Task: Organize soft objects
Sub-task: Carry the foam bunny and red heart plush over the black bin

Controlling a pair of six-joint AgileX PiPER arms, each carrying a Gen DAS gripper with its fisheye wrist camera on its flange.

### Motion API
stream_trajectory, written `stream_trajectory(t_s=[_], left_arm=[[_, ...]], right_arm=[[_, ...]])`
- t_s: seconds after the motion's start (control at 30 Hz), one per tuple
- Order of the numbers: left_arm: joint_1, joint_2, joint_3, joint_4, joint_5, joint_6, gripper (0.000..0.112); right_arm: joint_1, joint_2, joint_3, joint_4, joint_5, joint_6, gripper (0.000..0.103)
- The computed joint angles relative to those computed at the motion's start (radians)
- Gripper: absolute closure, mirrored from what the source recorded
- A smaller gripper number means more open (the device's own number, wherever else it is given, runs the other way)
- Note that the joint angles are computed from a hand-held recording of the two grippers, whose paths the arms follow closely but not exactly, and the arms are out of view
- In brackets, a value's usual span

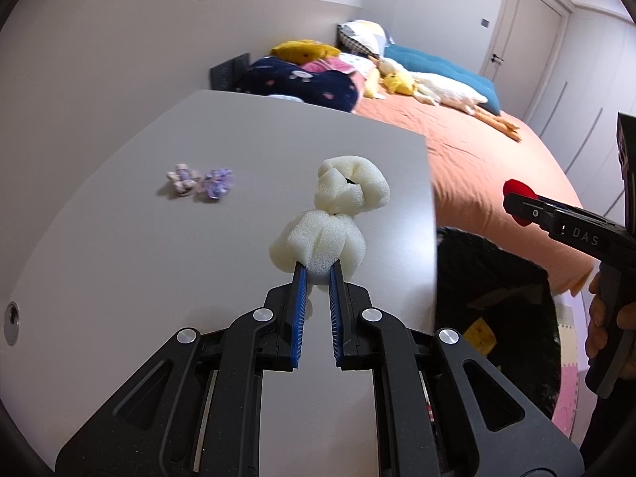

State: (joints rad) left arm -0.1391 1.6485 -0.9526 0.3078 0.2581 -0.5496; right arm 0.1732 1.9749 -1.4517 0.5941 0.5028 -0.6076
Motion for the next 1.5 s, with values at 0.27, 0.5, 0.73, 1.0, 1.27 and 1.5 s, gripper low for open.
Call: stream_trajectory(t_s=[0.27, 0.5, 0.73, 1.0, 1.27, 1.5], left_arm=[[-0.121, 0.007, -0.015, 0.127, 0.031, -0.160, 0.102], [-0.218, 0.014, -0.039, 0.197, 0.059, -0.249, 0.102], [-0.309, 0.037, -0.060, 0.253, 0.076, -0.324, 0.102], [-0.407, 0.088, -0.108, 0.233, 0.083, -0.308, 0.102], [-0.455, 0.145, -0.180, 0.091, 0.138, -0.134, 0.048], [-0.490, 0.160, -0.186, 0.194, 0.129, -0.205, 0.016]], right_arm=[[-0.093, -0.109, 0.166, 0.158, -0.030, -0.195, 0.054], [-0.175, -0.186, 0.284, 0.272, -0.041, -0.342, 0.054], [-0.254, -0.253, 0.381, 0.349, -0.045, -0.454, 0.054], [-0.350, -0.314, 0.478, 0.426, -0.048, -0.566, 0.054], [-0.432, -0.345, 0.509, 0.493, -0.035, -0.621, 0.026], [-0.462, -0.349, 0.516, 0.558, -0.065, -0.645, 0.019]])
